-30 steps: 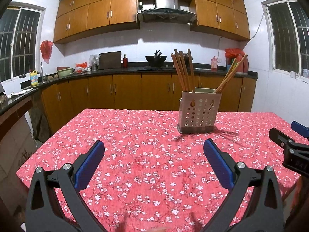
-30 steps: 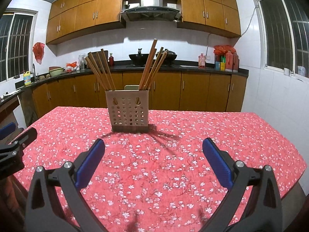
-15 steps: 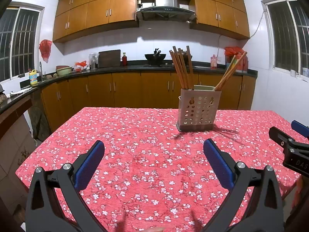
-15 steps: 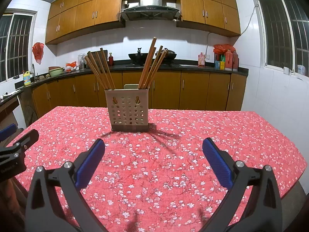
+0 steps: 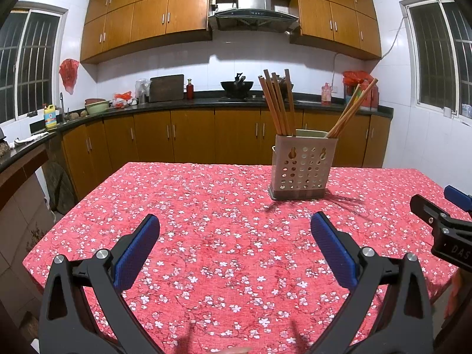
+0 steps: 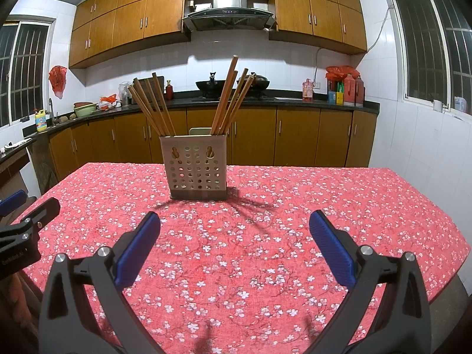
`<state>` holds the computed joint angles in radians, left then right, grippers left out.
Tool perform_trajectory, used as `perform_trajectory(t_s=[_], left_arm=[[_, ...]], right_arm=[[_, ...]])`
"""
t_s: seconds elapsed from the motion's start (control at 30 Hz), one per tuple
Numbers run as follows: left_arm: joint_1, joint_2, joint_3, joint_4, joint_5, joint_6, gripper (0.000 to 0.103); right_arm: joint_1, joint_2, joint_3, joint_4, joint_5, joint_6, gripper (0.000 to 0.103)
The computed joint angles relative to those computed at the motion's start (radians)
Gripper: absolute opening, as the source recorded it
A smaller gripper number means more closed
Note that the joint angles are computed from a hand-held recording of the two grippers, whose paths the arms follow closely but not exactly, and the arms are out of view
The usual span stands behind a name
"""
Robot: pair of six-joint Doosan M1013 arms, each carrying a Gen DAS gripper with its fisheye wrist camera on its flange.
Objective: Organize utensils
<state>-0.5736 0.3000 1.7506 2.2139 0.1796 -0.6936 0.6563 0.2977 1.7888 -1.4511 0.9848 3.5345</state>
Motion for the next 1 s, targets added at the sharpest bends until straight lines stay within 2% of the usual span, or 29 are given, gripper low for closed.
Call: perform_trajectory(t_s=[1.0], left_arm=[[-0.001,0.003,-0.001,-0.003,-0.005,0.001,0.101]], right_arm=[[0.001,0.001,-0.001,0.004,-0.003,0.000,0.099]])
